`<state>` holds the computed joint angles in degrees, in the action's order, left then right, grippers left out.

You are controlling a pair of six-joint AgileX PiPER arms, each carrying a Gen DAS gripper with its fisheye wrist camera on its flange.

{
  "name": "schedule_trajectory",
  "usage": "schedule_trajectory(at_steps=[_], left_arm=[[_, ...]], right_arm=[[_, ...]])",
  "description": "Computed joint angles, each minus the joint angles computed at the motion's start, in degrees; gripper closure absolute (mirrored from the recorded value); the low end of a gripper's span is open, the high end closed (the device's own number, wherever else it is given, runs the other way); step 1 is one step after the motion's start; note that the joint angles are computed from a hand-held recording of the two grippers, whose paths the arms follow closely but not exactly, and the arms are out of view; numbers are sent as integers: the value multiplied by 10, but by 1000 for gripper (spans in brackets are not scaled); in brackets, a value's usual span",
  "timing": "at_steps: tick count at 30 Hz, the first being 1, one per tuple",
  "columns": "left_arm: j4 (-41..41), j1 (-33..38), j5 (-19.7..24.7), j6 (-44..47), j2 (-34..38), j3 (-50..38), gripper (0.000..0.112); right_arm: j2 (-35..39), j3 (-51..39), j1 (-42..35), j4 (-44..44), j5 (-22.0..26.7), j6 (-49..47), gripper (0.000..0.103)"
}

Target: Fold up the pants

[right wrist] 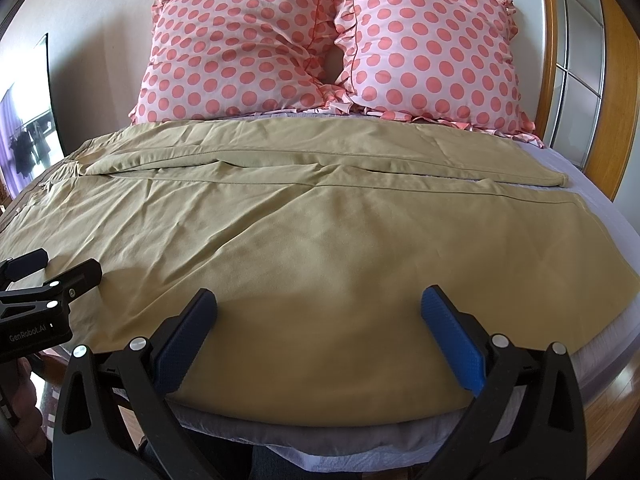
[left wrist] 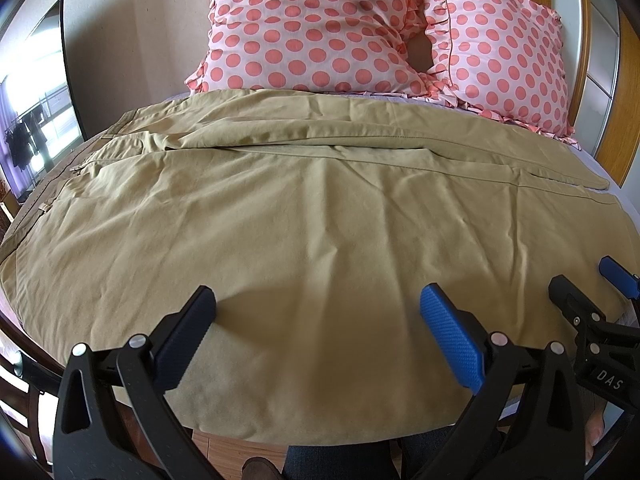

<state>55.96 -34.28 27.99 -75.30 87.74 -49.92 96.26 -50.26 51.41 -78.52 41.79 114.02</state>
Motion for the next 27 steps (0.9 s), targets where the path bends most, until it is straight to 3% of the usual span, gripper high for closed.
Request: schedule_trajectory(at_steps=[17,22,24,27], left_arm=[[3,0,0,-3,0,1,11],[3,0,0,-4,0,1,11],[3,-1,0,-2,0,1,11],[-54,8,5,70,-8,-18,11]], right_arm=[[0,3,2,-6,3,8,2],[24,8,12,-36,7,55,2],[10,9,10,-19,4,27,2],[-33,-6,-44,75,-72,-104,2]])
